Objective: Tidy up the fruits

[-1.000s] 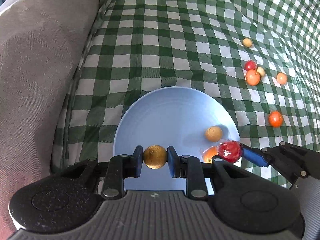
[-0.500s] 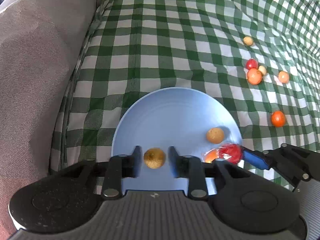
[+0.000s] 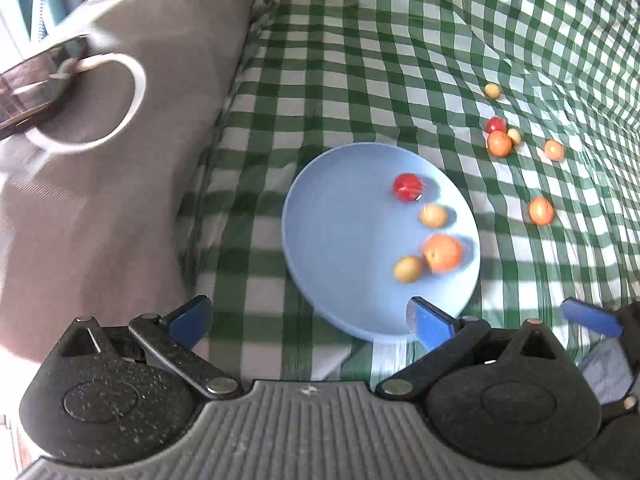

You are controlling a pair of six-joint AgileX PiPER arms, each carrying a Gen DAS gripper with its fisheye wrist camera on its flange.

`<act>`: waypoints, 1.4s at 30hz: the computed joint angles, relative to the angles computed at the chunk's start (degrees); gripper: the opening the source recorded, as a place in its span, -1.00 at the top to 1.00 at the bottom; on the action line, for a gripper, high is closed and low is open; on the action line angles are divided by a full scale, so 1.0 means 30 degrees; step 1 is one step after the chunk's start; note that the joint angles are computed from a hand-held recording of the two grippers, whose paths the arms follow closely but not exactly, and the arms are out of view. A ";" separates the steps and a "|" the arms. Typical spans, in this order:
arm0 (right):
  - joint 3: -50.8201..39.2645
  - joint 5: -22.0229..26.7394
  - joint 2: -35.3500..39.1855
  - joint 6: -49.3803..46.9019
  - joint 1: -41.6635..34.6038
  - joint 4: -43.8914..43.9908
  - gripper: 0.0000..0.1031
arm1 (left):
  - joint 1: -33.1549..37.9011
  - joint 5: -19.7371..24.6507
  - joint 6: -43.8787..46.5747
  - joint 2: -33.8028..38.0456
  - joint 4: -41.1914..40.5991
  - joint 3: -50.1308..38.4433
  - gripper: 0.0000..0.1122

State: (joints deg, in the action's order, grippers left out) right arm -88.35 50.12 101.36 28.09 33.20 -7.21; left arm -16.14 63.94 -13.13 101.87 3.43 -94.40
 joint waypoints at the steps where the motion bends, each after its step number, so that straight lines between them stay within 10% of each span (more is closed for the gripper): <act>1: 0.0353 0.0134 -0.0501 0.0874 0.0385 -0.0579 -0.90 | -0.0138 -0.0177 -0.0114 -0.0606 0.0229 0.0580 -0.83; 21: 0.3043 0.2636 -0.5670 1.0728 0.7257 -1.0159 -0.98 | -0.3590 -0.0627 -0.3666 -0.8011 0.3597 0.5022 -0.83; 42: 0.5406 0.3523 -0.8233 1.4536 1.0108 -1.2935 -0.98 | -0.6648 0.0714 -0.6309 -0.9113 0.5677 0.5485 -0.83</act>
State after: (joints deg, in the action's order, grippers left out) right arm -72.13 60.69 76.66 71.70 63.52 -46.02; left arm -36.08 66.08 -32.06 74.53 20.46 -77.94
